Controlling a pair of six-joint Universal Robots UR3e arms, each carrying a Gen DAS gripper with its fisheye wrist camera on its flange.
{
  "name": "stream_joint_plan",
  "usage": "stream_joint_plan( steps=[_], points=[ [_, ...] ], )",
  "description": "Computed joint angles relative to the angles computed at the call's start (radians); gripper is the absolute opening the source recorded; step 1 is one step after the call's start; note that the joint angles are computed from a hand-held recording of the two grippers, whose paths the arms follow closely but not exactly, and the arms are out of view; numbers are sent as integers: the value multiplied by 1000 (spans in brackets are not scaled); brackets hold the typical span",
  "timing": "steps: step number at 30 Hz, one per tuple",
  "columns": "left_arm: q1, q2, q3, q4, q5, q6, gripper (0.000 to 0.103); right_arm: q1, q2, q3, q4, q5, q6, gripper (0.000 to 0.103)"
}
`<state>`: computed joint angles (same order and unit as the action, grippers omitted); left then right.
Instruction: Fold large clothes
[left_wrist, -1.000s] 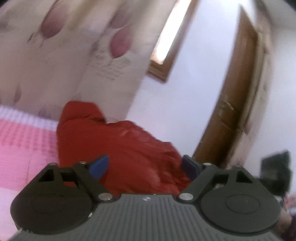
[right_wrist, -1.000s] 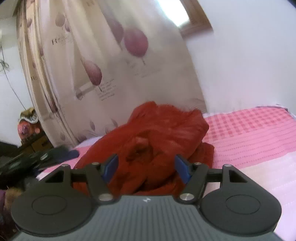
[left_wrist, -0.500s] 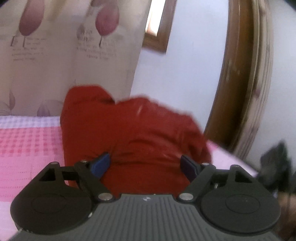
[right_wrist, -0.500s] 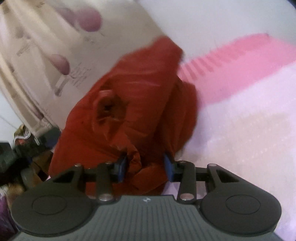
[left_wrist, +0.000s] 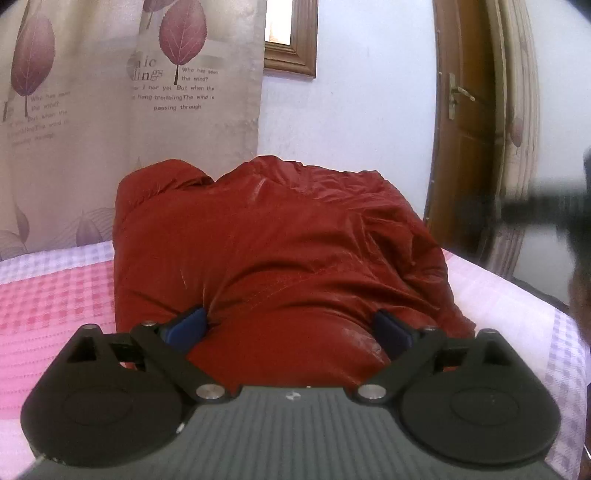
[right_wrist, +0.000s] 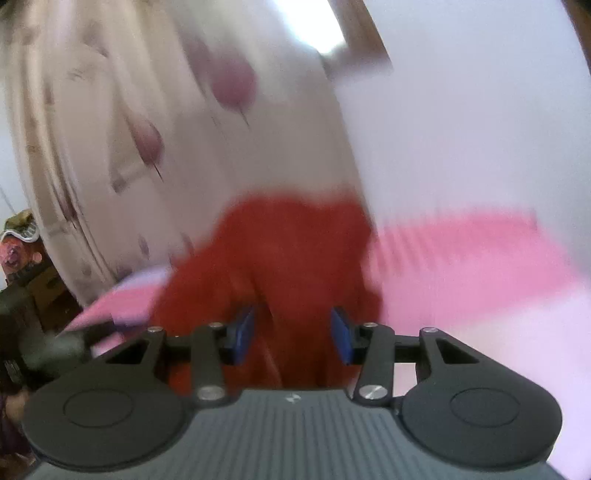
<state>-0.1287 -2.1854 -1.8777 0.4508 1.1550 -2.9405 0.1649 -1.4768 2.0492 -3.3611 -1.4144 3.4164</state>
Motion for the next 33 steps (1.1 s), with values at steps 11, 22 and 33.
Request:
stream_joint_plan(
  steps=[11, 22, 33],
  points=[
    [27, -13, -3, 41, -72, -23, 102, -13, 323, -427, 305, 33, -148, 37],
    [14, -76, 27, 67, -68, -29, 101, -7, 467, -382, 96, 19, -104, 37],
    [62, 6, -59, 223, -268, -103, 39, 7, 478, -374, 59, -5, -91, 40]
  ],
)
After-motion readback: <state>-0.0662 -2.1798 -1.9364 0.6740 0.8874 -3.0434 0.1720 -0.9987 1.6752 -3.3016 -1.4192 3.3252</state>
